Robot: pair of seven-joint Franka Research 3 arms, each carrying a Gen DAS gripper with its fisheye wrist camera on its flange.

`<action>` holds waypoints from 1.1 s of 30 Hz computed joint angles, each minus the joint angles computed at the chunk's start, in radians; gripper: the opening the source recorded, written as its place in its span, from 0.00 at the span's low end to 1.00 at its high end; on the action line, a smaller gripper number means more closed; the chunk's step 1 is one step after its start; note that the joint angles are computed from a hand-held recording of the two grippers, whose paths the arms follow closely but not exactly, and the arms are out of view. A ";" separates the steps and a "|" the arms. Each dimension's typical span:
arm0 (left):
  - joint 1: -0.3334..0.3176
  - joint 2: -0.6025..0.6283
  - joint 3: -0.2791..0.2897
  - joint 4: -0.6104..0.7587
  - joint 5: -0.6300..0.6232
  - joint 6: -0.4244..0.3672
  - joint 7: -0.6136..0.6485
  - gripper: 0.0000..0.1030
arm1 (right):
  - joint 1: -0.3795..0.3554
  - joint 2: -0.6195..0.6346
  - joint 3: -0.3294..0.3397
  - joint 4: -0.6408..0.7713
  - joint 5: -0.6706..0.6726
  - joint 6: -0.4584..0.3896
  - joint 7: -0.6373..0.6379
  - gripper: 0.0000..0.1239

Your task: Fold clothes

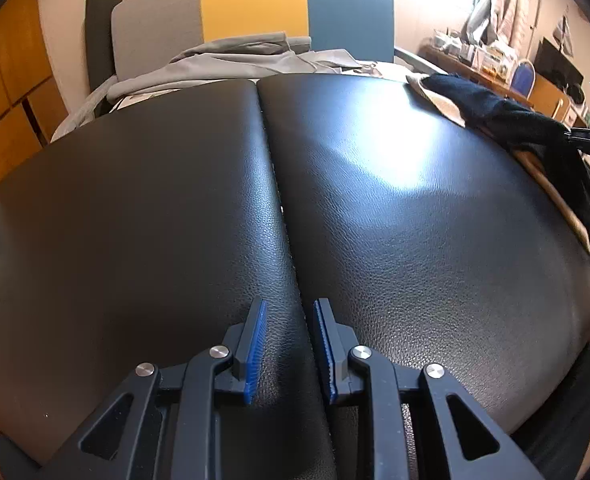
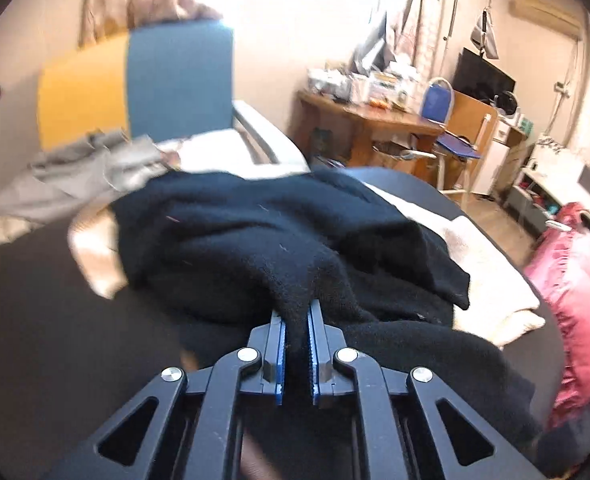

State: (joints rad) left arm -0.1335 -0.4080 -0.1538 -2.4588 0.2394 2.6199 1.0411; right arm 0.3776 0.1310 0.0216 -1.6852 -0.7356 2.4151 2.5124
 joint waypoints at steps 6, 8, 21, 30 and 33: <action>0.007 -0.027 0.001 -0.016 0.001 0.011 -0.019 0.23 | 0.043 -0.027 0.058 -0.027 0.066 0.172 -0.053 0.06; 0.012 -0.041 0.000 -0.021 0.010 0.010 -0.023 0.23 | 0.077 -0.003 0.073 -0.011 0.069 0.211 -0.061 0.06; 0.038 -0.103 0.009 -0.060 0.032 -0.004 -0.052 0.23 | 0.292 0.118 0.032 -0.011 0.218 0.390 -0.094 0.22; 0.032 -0.063 -0.024 -0.030 0.081 -0.011 -0.049 0.23 | 0.167 0.038 -0.095 -0.022 0.070 0.167 0.283 0.69; 0.021 -0.036 -0.026 -0.002 0.091 -0.018 -0.033 0.23 | 0.082 0.096 -0.082 0.060 0.156 0.111 0.254 0.69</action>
State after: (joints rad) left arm -0.1121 -0.4438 -0.1802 -2.4605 0.3303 2.6021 1.0083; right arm 0.4598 0.2268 -0.0604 -1.6256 -0.5792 2.5262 2.7662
